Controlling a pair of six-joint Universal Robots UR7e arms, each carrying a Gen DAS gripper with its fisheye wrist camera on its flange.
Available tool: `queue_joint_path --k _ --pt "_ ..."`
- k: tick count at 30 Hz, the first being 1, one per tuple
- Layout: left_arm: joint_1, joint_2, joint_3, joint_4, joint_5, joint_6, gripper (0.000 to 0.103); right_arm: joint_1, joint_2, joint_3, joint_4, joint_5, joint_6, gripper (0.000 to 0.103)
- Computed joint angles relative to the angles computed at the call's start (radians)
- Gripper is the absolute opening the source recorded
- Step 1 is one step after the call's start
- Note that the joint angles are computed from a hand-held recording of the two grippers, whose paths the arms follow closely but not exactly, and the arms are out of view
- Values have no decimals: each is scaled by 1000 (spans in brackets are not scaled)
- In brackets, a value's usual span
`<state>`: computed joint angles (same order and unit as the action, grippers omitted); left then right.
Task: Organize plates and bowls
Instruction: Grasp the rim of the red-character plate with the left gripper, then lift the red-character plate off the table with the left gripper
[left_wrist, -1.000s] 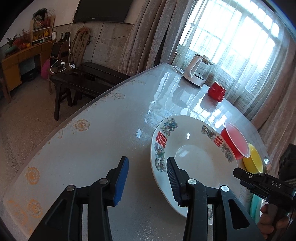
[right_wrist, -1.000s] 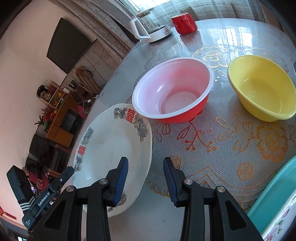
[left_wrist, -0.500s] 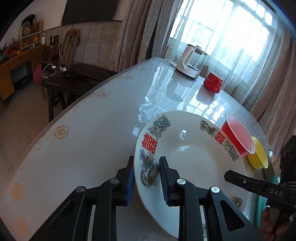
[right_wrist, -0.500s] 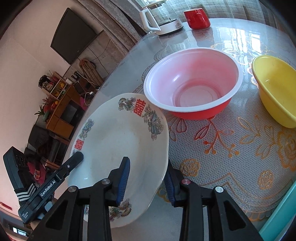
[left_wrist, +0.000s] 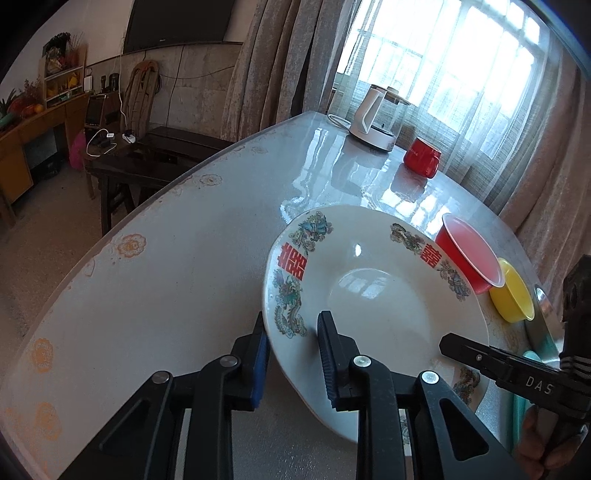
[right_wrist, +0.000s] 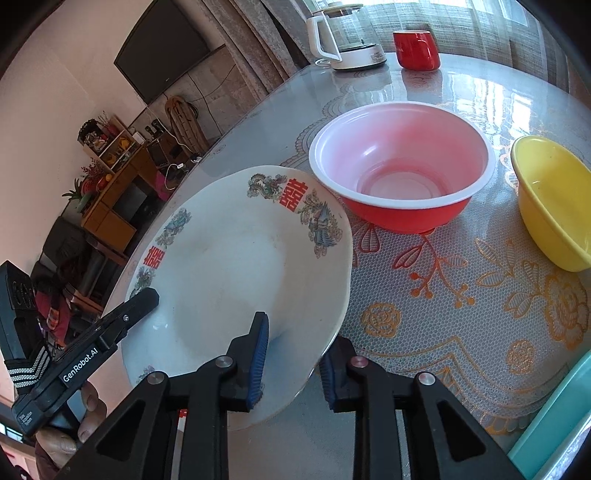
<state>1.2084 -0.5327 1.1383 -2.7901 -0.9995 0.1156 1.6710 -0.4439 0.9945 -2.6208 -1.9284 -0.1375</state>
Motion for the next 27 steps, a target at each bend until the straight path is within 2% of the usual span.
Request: queue_joint_path --k 13,20,27 --pt "-25 -60 145 -77 12 12 27 2 -45 80 -30 -13 -2 25" --pt "-39 -126 280 -126 -20 25 27 5 -100 172 -43 -26 9 26" --pt "-48 -168 356 -139 -46 10 28 1 -136 235 -67 -17 19 27"
